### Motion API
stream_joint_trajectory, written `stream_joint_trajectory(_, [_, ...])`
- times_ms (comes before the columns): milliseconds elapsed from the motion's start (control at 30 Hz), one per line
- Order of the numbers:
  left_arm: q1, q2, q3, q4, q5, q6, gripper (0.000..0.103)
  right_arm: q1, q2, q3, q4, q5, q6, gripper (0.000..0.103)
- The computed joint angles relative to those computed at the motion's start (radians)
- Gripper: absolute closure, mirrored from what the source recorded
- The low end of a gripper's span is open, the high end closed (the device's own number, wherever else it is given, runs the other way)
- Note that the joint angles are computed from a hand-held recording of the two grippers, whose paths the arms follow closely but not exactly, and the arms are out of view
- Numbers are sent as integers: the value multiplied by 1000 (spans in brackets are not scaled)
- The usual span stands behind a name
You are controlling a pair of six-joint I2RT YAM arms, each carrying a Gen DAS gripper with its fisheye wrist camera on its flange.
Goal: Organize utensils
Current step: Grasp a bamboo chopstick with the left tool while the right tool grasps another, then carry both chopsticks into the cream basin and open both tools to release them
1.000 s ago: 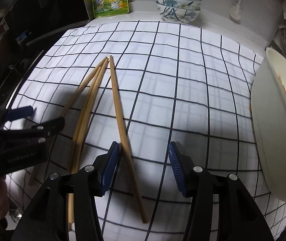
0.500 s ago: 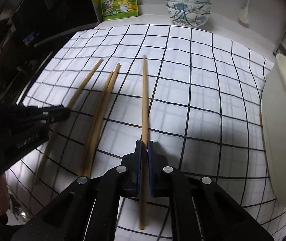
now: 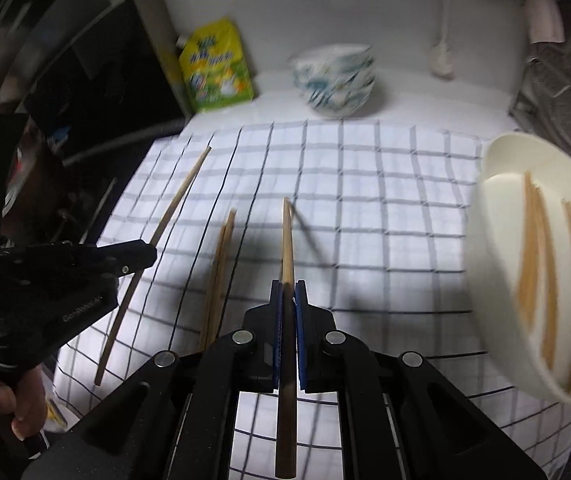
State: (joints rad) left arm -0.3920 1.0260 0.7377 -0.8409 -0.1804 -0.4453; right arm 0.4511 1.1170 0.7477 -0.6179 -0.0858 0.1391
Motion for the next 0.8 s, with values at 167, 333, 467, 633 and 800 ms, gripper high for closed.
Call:
stream_joint_trajectory(167, [-126, 94, 128, 24, -29, -45, 95, -180, -92, 44, -90, -48, -87, 97])
stream_joint_trajectory(333, [-254, 243, 278, 53, -59, -88, 95, -426, -117, 83, -147, -146, -219, 97])
stream_joint_trajectory(467, [-324, 381, 416, 71, -70, -107, 95, -650, -68, 137, -182, -241, -352, 97])
stream_joint_trajectory(633, [-387, 561, 616, 75, -79, -99, 95, -878, 56, 216, -196, -346, -479, 97])
stream_joint_trajectory(800, [-417, 714, 792, 57, -81, -86, 95, -1009, 178, 289, -190, -392, -560, 97])
